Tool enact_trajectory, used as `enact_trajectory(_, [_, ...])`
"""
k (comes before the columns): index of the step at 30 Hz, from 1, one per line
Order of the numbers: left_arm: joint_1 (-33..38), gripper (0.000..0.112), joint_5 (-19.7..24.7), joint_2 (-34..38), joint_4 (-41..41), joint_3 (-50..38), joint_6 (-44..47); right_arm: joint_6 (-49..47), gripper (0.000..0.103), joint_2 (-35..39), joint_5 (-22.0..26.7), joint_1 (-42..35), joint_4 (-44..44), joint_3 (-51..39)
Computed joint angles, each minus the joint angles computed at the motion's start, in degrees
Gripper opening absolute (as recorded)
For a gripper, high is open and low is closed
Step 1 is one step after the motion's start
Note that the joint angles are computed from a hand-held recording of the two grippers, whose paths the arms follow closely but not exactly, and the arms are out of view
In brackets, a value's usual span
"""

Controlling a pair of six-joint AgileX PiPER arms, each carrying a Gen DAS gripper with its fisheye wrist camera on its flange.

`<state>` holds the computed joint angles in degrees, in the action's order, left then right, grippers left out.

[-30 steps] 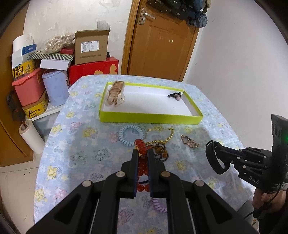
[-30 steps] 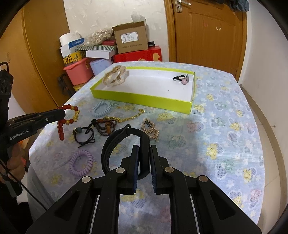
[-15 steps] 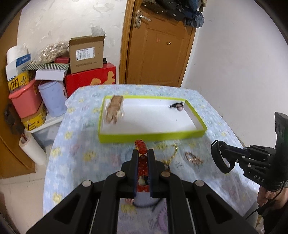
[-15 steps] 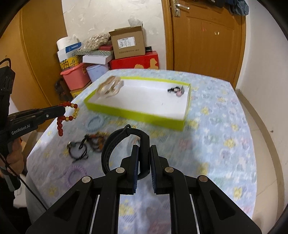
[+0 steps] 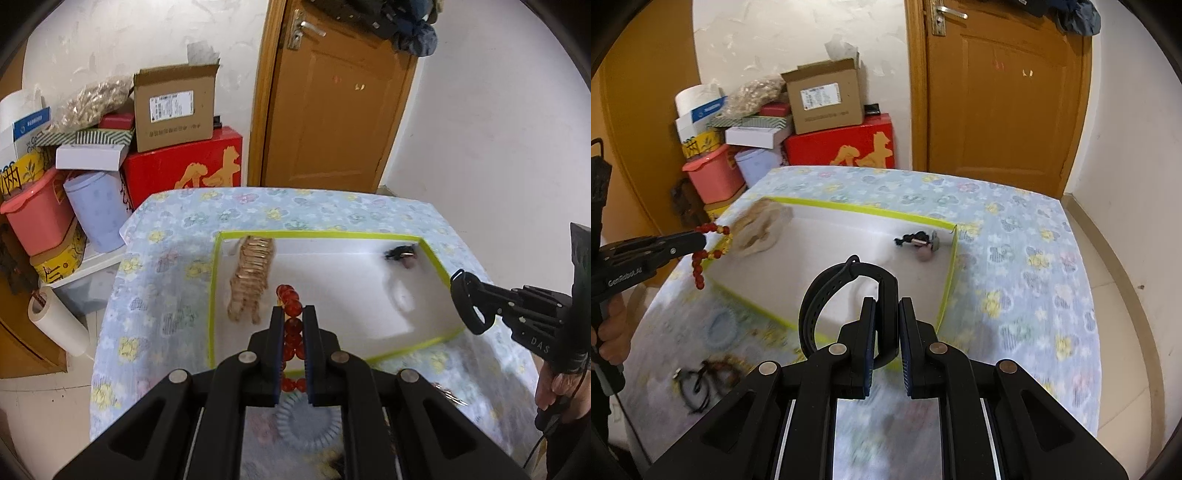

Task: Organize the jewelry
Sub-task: 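Lower the red beads with the left tool while the right tool drops the black band into the tray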

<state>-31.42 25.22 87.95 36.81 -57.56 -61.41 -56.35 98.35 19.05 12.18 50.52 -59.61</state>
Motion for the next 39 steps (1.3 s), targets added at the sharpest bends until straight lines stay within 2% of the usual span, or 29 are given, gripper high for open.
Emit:
enact_trajectory(7, [4.0, 0.009, -3.4, 3.9, -4.6, -0.4, 5.2, 7.3, 0.012, 8.1, 0.5, 0.4, -7.3, -6.9])
enact_trajectory(16, [6.0, 0.009, -3.8, 7.3, -7.2, -2.5, 9.2, 12.9, 0.012, 11.0, 0.9, 1.1, -13.3, -9.3])
enact_trajectory(21, [5.5, 0.010, -3.5, 7.4, -5.1, -1.1, 6.7, 18.7, 0.012, 11.1, 0.7, 2.3, -19.8, -9.5])
enact_trajectory(31, [3.5, 0.010, -0.4, 6.6, 1.4, -0.7, -0.6, 23.4, 0.016, 10.3, 2.0, 2.8, -24.4, -9.4])
enact_trajectory(34, [2.6, 0.011, 0.2, 5.8, 3.7, 0.1, -3.3, 23.4, 0.022, 8.7, 0.9, 3.1, -24.5, -7.8])
enact_trajectory(36, [1.8, 0.017, 0.9, 4.9, 5.5, 0.7, -5.3, 22.7, 0.028, 7.7, 0.5, 3.0, -23.6, -6.7])
enact_trajectory(39, [0.2, 0.022, 2.2, 2.9, 8.3, 2.1, -8.7, 18.9, 0.028, 5.5, 0.0, 2.4, -19.3, -4.3])
